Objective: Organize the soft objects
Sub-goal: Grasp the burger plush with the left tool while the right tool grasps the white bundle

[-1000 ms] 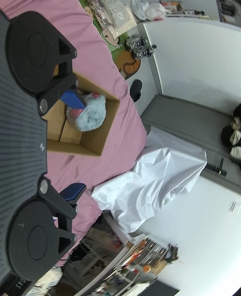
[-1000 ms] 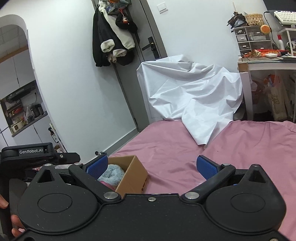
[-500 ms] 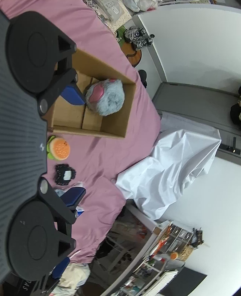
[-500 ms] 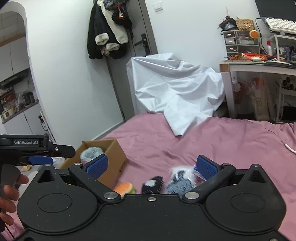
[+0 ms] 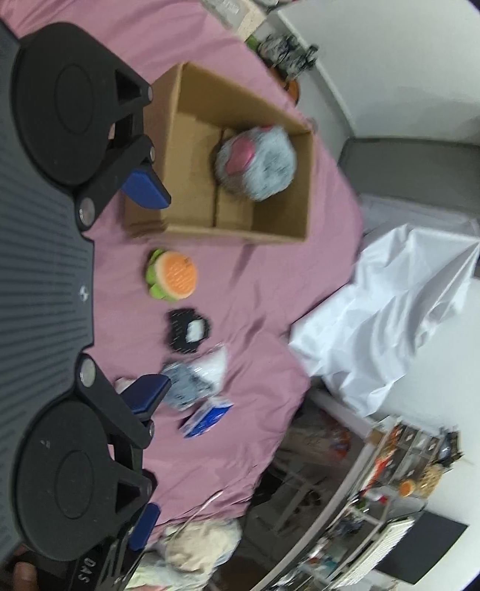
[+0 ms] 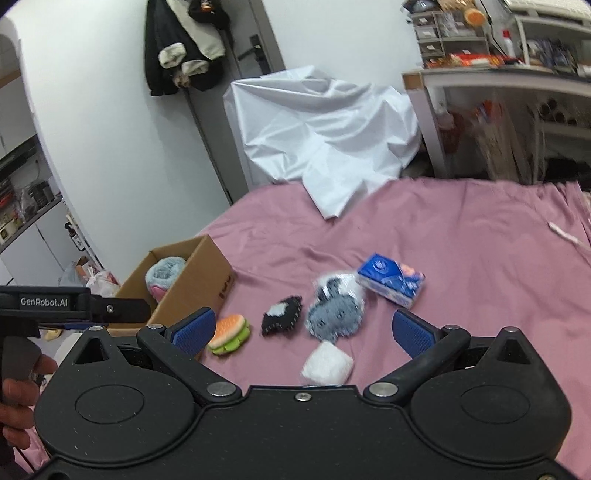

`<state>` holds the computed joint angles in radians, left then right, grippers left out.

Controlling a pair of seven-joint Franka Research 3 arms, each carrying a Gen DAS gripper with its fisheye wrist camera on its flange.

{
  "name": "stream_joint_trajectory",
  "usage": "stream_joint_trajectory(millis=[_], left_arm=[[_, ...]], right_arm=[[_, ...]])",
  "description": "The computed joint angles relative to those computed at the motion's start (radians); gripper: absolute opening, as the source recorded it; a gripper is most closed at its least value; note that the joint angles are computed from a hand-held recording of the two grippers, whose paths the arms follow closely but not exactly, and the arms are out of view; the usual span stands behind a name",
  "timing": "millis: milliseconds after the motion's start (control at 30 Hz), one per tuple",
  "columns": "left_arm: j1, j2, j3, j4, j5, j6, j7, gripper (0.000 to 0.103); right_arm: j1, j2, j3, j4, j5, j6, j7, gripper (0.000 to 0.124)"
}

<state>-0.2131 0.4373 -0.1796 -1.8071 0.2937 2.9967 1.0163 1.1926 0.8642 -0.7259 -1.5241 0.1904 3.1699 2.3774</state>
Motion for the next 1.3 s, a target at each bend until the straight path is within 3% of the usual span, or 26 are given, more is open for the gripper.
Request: stream_joint_trajectory(millis=[67,333,400,533,633,767,900,1300], left_arm=[[0.038,0.011,-0.051,0.009,-0.033,-0.031,0.051,0.095],[0.052,0.041,-0.08,0.022,-0.087,-0.039,0.132,0.095],[0.034,0.05,-0.062,0.026,-0.076,-0.015,0.131,0.095],[-0.058,0.071,0.047,0.039,0.004,0.066,0.058,0.093],[-0.118,0.094,0.117,0.07,0.078,0.075,0.025,0.089],[-0.118,0.128,0.112,0.114,0.129,0.054,0.043,0.085],[-0.083,0.17,0.06,0.182,0.141,-0.026,0.127,0.077],[-0.172,0.287,0.143,0.359,0.254,-0.14,0.161,0.062]], right_arm=[[0.001,-0.008,0.007,-0.011,0.0,-0.007,-0.002,0.103],[-0.042,-0.025,0.067,-0.014,-0.027,-0.029,0.01,0.102],[-0.048,-0.024,0.074,-0.008,-0.042,-0.038,0.016,0.101],[-0.091,-0.029,0.126,0.013,-0.071,-0.053,0.015,0.091],[-0.111,-0.026,0.148,0.03,-0.099,-0.076,0.032,0.082],[-0.148,-0.028,0.189,0.048,-0.139,-0.102,0.056,0.074],[-0.192,-0.03,0.237,0.073,-0.185,-0.133,0.07,0.066],[-0.313,0.019,0.37,0.213,-0.319,-0.228,0.042,0.062]])
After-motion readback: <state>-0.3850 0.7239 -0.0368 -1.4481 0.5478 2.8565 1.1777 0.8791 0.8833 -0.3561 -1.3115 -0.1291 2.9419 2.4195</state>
